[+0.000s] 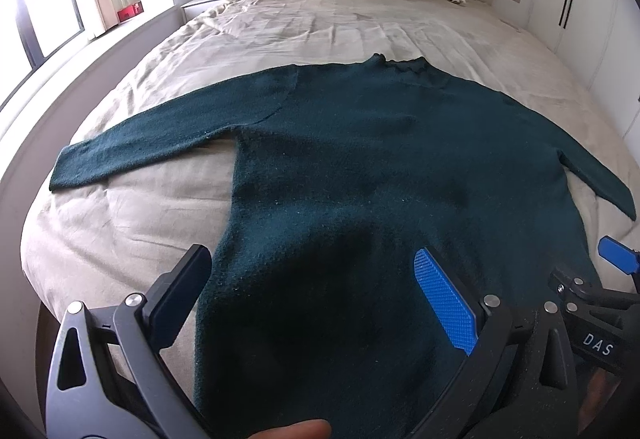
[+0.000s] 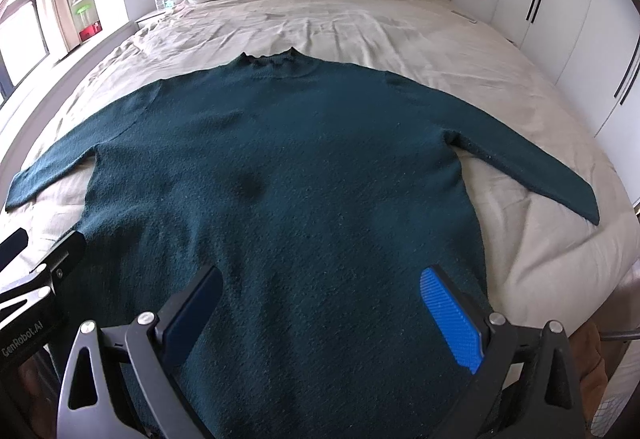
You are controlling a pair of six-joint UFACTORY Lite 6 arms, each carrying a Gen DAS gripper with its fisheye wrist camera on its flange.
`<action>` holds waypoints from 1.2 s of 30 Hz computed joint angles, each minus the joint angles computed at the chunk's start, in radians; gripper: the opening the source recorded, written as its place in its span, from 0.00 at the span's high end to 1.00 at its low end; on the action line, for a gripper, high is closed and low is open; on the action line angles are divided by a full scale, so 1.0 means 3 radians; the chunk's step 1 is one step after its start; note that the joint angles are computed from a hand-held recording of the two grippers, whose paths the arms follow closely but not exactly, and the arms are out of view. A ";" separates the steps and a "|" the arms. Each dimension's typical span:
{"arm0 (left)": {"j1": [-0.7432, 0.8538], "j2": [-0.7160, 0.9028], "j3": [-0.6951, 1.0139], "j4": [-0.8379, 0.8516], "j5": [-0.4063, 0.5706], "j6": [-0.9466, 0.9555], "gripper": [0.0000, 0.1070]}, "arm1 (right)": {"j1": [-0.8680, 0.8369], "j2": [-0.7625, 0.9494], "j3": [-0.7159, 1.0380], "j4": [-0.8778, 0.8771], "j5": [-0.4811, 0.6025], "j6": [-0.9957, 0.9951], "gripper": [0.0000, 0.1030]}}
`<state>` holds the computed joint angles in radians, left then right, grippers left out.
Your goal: Fold small clothes
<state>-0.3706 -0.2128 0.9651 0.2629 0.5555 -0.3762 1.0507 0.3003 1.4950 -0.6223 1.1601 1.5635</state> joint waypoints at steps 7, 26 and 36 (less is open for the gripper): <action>-0.0021 0.0021 -0.0002 -0.0006 -0.0005 -0.0003 0.04 | -0.0014 -0.0001 -0.0029 0.0015 -0.0035 -0.0007 0.02; 0.0083 0.0064 -0.0021 -0.0336 -0.0047 0.0308 0.04 | -0.0048 -0.0059 -0.0150 -0.0004 -0.0074 0.0041 0.02; 0.0101 0.0072 -0.0022 -0.0371 -0.0050 0.0348 0.04 | -0.0052 -0.0059 -0.0152 -0.0003 -0.0072 0.0042 0.02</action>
<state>-0.3405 -0.1913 0.9587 0.1515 0.5403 -0.2719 1.0352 0.2825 1.4494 -0.6232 1.1386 1.5761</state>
